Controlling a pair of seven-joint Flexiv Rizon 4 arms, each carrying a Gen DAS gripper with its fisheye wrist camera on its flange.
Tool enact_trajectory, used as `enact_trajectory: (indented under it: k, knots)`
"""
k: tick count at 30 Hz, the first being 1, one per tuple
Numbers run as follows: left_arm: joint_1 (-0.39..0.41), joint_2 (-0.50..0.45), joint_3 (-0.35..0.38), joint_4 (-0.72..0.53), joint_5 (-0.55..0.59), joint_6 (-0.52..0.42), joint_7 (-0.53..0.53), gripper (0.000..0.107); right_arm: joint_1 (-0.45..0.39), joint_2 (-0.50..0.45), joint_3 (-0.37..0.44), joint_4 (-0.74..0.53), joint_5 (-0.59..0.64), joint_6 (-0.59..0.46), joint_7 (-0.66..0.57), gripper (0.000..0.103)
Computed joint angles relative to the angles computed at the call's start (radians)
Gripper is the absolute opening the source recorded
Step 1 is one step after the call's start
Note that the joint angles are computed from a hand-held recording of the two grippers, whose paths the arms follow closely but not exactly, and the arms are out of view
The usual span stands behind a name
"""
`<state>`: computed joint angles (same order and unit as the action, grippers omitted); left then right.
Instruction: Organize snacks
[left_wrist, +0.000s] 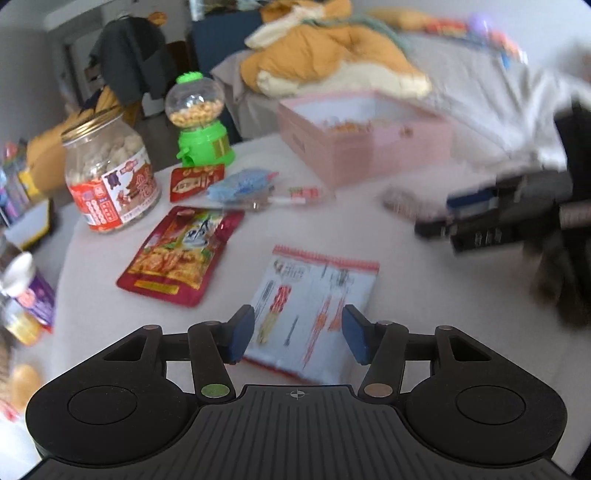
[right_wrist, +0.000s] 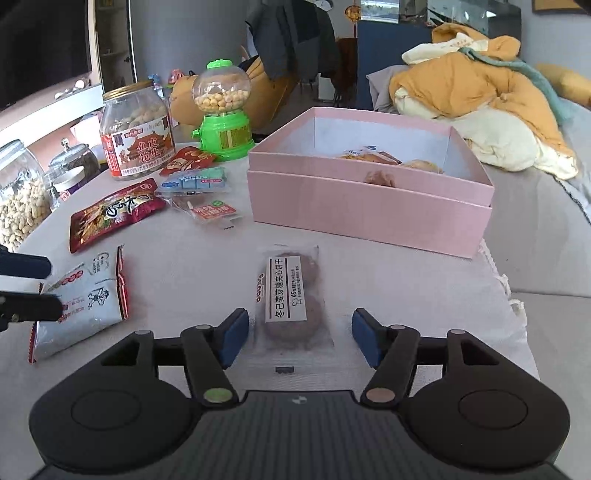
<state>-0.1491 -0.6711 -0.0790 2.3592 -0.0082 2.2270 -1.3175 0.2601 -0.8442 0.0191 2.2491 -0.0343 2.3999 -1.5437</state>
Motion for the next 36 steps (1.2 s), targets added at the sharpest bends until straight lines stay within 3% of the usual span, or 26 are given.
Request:
enact_trajectory:
  k: [3, 6, 8, 12, 13, 17, 21, 28, 30, 34, 36]
  knots:
    - [0.01, 0.002, -0.014, -0.006, 0.027, -0.057, 0.012, 0.064, 0.023, -0.004, -0.01, 0.001, 0.028, 0.009, -0.015, 0.064]
    - [-0.041, -0.015, 0.003, -0.024, -0.004, -0.06, 0.046, 0.083, 0.009, -0.002, -0.001, 0.0, 0.017, 0.007, -0.007, 0.064]
    - [-0.011, -0.024, -0.026, -0.034, 0.022, -0.071, 0.042, 0.091, 0.003, -0.003, 0.001, 0.001, 0.011, 0.008, -0.003, 0.064]
    - [0.016, -0.021, -0.045, -0.044, 0.031, -0.076, 0.019, 0.083, 0.008, -0.004, -0.003, 0.001, 0.017, 0.011, -0.006, 0.064]
    - [0.009, -0.019, -0.034, -0.044, 0.02, -0.064, 0.011, 0.076, 0.006, -0.005, -0.002, 0.001, 0.015, 0.012, -0.006, 0.064]
    - [-0.047, -0.022, 0.029, -0.052, -0.083, -0.052, -0.005, 0.075, 0.005, -0.005, -0.001, 0.001, 0.014, 0.011, -0.004, 0.064]
    - [0.064, -0.044, -0.046, -0.071, -0.023, -0.083, -0.065, 0.076, 0.007, -0.006, -0.003, 0.001, 0.015, 0.012, -0.006, 0.065]
    - [0.105, -0.087, -0.078, -0.127, 0.019, -0.059, -0.142, 0.075, 0.008, -0.008, -0.002, 0.001, 0.014, 0.014, -0.007, 0.068]
    - [0.094, -0.071, -0.068, -0.132, 0.026, -0.068, -0.135, 0.073, 0.012, -0.01, -0.004, 0.0, 0.017, 0.015, -0.01, 0.069]
    - [0.157, -0.038, -0.117, -0.124, 0.131, -0.087, -0.113, 0.07, 0.012, -0.011, -0.003, 0.0, 0.018, 0.014, -0.01, 0.069]
    - [0.14, -0.028, -0.1, -0.124, 0.136, -0.074, -0.097, 0.07, 0.012, -0.01, -0.003, 0.0, 0.018, 0.014, -0.011, 0.069]
